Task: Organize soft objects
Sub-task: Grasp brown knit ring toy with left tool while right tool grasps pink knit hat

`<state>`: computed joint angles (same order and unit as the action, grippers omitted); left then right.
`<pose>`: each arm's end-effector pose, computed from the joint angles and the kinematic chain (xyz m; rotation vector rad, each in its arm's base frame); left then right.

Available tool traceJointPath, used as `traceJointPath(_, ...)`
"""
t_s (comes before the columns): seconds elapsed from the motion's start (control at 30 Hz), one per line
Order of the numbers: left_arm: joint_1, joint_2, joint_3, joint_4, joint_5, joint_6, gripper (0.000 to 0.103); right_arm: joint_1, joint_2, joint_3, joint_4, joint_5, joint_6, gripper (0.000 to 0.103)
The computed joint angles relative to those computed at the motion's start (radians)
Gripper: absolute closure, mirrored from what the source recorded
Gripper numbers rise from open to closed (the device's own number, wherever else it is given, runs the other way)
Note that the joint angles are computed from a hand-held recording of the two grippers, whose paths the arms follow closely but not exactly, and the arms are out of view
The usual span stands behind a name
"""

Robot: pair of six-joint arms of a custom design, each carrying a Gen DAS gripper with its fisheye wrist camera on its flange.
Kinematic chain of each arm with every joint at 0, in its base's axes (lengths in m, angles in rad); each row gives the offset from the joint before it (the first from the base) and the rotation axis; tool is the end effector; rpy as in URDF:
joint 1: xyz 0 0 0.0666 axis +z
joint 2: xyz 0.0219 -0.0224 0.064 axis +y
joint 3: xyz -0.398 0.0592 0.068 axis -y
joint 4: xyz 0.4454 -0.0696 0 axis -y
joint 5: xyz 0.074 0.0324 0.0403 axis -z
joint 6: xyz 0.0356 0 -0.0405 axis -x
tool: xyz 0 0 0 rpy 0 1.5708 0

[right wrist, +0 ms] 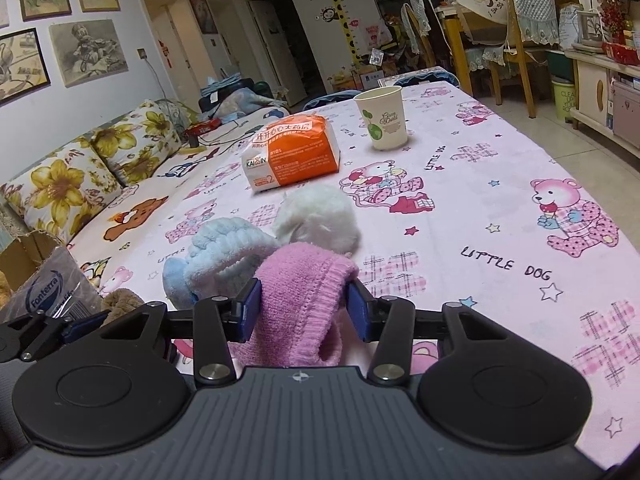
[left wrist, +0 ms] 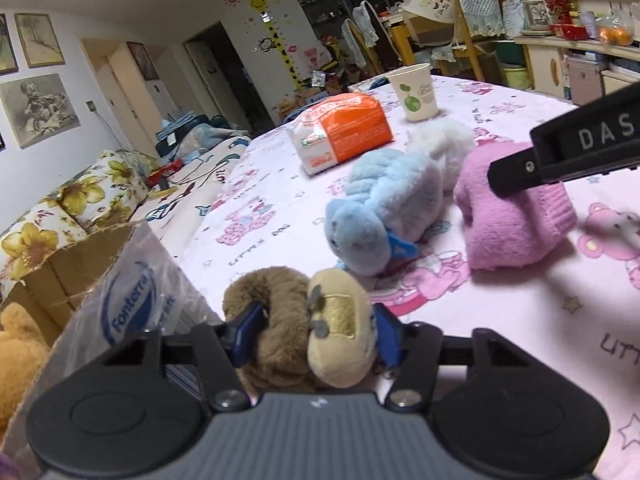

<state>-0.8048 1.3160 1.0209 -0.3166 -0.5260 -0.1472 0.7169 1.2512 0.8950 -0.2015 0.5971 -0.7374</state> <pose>0.3587 -0.3477 0.3430 0.6927 1.9778 0.1803 0.3651 0.2911 0.3196 0.3631 2.0024 0.2787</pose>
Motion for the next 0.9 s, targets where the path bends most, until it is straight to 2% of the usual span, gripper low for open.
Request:
traceJointPath(0.1, 0.004, -0.008, 0.001, -0.014, 0.041, 0.042, 0.058, 0.003, -0.007, -0.002, -0.011, 0.009, 0.003, 0.047)
traceJointPath(0.2, 0.008, -0.018, 0.000, -0.024, 0.072, 0.073, 0.060, 0.006, -0.016, -0.005, -0.028, 0.016, 0.000, 0.047)
traceJointPath(0.5, 0.022, -0.073, -0.025, -0.036, 0.178, 0.171, 0.061, 0.016, -0.039, -0.010, -0.076, 0.014, -0.009, 0.053)
traceJointPath(0.77, 0.002, -0.166, -0.078, 0.004, 0.214, 0.182, 0.062, 0.040, -0.053, -0.011, -0.102, 0.039, -0.006, 0.064)
traceJointPath(0.9, -0.011, -0.218, -0.111, 0.024, 0.228, 0.188, 0.062, 0.059, -0.054, -0.011, -0.133, 0.057, -0.035, 0.066)
